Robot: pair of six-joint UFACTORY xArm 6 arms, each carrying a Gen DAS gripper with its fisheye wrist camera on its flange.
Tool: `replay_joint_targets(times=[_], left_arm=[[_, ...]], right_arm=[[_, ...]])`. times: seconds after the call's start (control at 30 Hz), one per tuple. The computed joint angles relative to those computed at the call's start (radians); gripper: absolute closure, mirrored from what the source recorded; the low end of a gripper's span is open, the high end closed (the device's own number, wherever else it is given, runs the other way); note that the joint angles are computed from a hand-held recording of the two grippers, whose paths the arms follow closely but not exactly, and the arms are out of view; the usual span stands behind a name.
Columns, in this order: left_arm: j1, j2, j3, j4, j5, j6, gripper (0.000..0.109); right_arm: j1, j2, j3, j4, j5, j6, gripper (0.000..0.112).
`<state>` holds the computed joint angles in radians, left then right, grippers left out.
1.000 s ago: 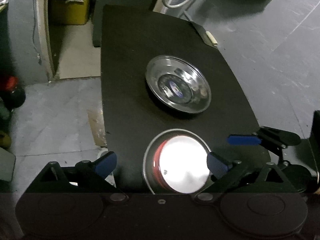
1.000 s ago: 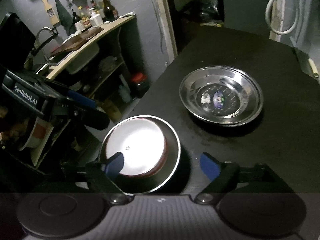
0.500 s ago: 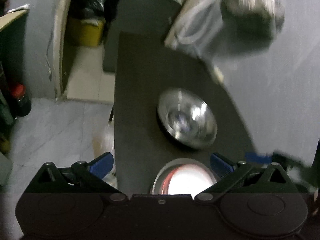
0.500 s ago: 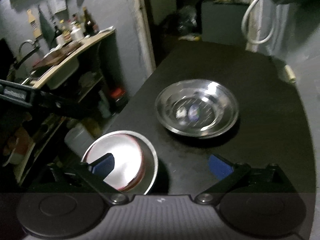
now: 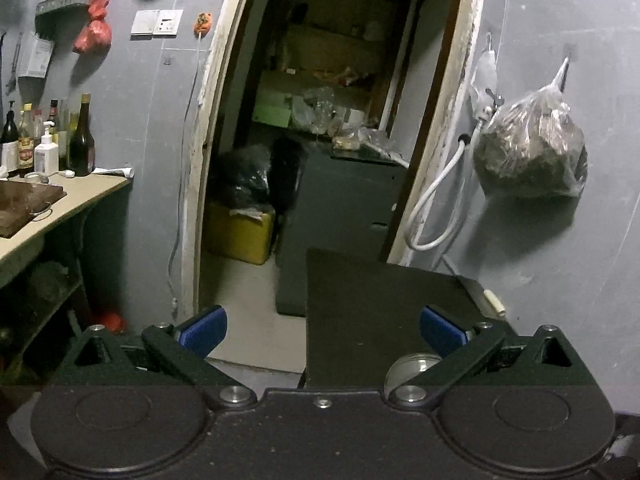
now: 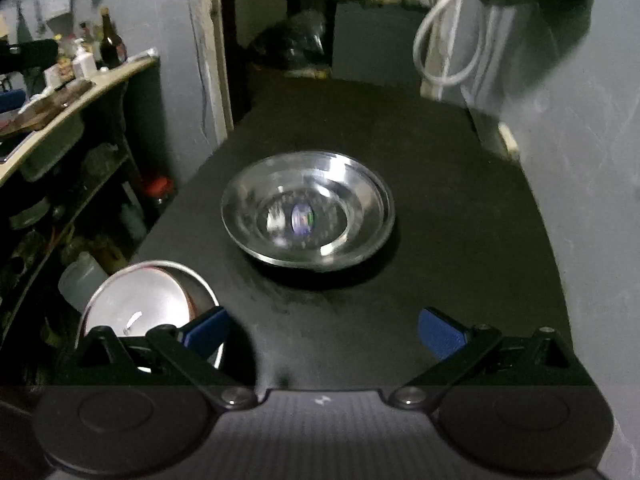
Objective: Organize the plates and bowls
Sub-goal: 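Open both grippers wide and lift them away from the nested bowls, then move both grippers down to the rim of the handled steel bowl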
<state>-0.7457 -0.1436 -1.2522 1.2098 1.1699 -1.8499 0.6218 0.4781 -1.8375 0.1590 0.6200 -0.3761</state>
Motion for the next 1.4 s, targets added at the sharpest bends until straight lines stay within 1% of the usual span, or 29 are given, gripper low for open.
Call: replay_joint_targets(times=[0.03, 0.1, 0.17, 0.23, 0.3, 0.37, 0.4, 0.47, 0.5, 0.57, 0.6, 0.67, 0.73, 0.87, 1.03, 1.1, 1.13, 1.23, 1.4], left_arm=[[0.007, -0.001, 0.0, -0.015, -0.017, 0.005, 0.006], [0.031, -0.018, 0.02, -0.073, -0.087, 0.03, 0.006], [0.06, -0.028, 0.04, -0.156, -0.158, 0.079, 0.006], [0.088, -0.052, 0.078, -0.262, -0.236, 0.133, 0.006], [0.101, -0.064, 0.104, -0.352, -0.261, 0.17, 0.006], [0.104, -0.062, 0.106, -0.428, -0.249, 0.222, 0.006], [0.103, -0.06, 0.104, -0.46, -0.236, 0.248, 0.007], [0.108, -0.044, 0.082, -0.57, -0.2, 0.339, 0.007], [0.109, -0.05, 0.092, -0.617, -0.194, 0.378, 0.009], [0.11, -0.054, 0.098, -0.685, -0.182, 0.44, 0.01], [0.112, -0.063, 0.113, -0.708, -0.19, 0.466, 0.01], [0.104, -0.079, 0.133, -0.728, -0.198, 0.482, 0.01], [0.105, -0.086, 0.145, -0.76, -0.209, 0.507, 0.01], [0.117, -0.06, 0.121, -0.818, -0.215, 0.561, 0.01], [0.113, -0.008, 0.084, -0.85, -0.217, 0.593, 0.01], [0.109, 0.013, 0.059, -0.855, -0.194, 0.608, 0.01], [0.105, 0.025, 0.043, -0.848, -0.179, 0.615, 0.012], [0.091, 0.062, -0.007, -0.826, -0.135, 0.638, 0.013], [0.09, 0.088, -0.038, -0.826, -0.106, 0.667, 0.013]], right_arm=[[0.004, -0.011, 0.026, 0.01, -0.045, -0.024, 0.009], [0.01, -0.024, 0.059, 0.013, -0.106, -0.059, 0.009], [0.013, -0.021, 0.052, -0.015, -0.099, -0.047, 0.009], [0.01, -0.006, 0.023, -0.03, -0.061, -0.032, 0.009], [0.008, 0.005, 0.0, -0.041, -0.031, -0.013, 0.009], [0.007, 0.014, -0.022, -0.032, 0.008, -0.004, 0.009], [0.006, 0.022, -0.043, -0.022, 0.043, 0.002, 0.01], [0.005, 0.038, -0.077, -0.01, 0.1, 0.004, 0.01], [0.006, 0.038, -0.08, -0.018, 0.107, 0.004, 0.01], [0.008, 0.041, -0.087, -0.028, 0.123, 0.006, 0.01], [0.007, 0.046, -0.099, -0.025, 0.143, 0.006, 0.01], [0.004, 0.063, -0.134, -0.027, 0.191, 0.019, 0.01], [0.001, 0.071, -0.149, -0.032, 0.219, 0.031, 0.01], [-0.002, 0.084, -0.174, -0.027, 0.265, 0.033, 0.01], [-0.001, 0.094, -0.196, -0.014, 0.311, 0.007, 0.01], [0.0, 0.1, -0.206, -0.011, 0.326, 0.002, 0.01], [-0.001, 0.104, -0.214, -0.013, 0.334, 0.001, 0.01], [0.0, 0.113, -0.229, -0.014, 0.351, -0.006, 0.01], [0.001, 0.134, -0.264, -0.008, 0.389, -0.024, 0.01]])
